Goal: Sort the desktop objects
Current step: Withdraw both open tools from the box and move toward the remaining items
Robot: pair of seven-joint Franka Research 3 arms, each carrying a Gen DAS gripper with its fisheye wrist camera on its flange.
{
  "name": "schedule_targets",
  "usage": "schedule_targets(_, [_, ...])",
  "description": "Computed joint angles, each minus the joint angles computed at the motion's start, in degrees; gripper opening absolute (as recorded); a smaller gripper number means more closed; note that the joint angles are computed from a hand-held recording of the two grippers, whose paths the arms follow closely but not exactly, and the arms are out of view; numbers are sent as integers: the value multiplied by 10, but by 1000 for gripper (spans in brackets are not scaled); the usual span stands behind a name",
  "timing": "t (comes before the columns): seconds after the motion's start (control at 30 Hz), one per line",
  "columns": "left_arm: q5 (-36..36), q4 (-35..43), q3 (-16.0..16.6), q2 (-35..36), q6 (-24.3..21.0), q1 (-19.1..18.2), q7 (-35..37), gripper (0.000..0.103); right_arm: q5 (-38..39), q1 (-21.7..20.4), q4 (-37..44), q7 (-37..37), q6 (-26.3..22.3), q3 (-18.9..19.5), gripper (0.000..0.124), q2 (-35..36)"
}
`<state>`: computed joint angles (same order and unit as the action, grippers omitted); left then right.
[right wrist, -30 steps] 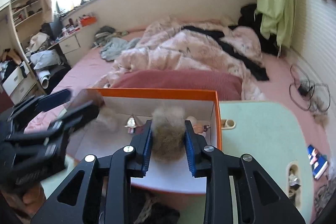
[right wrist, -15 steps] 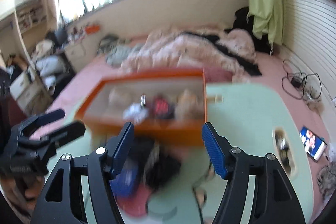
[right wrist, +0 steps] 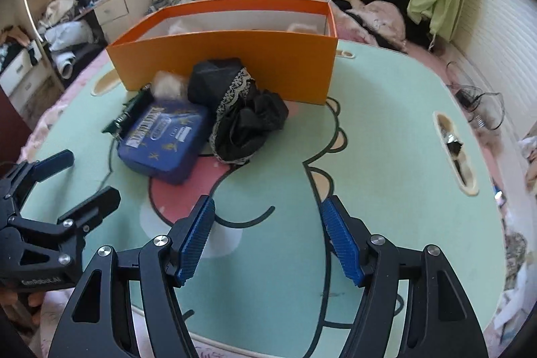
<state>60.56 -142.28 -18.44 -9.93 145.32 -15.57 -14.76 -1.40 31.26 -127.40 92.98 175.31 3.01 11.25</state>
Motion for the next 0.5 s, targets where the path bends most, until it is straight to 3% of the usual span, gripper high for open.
schedule_targets(0.03, [6, 0, 0, 1, 3, 0, -1, 103, -3, 14, -4, 3, 5, -13, 73, -1])
schedule_targets(0.1, [21, -1, -1, 1, 8, 2, -8, 103, 2, 0, -3, -2, 3, 1, 89, 2])
schedule_targets(0.2, [40, -5, -3, -1, 8, 2, -26, 103, 4, -1, 3, -4, -2, 1, 97, 7])
schedule_targets(0.3, [46, -4, -3, 1, 7, 0, -30, 103, 30, -20, 4, -34, 7, 21, 100, 13])
schedule_targets(0.5, [51, -1, 1, 5, 8, 0, -31, 103, 37, -8, 2, -38, 11, 11, 100, 11])
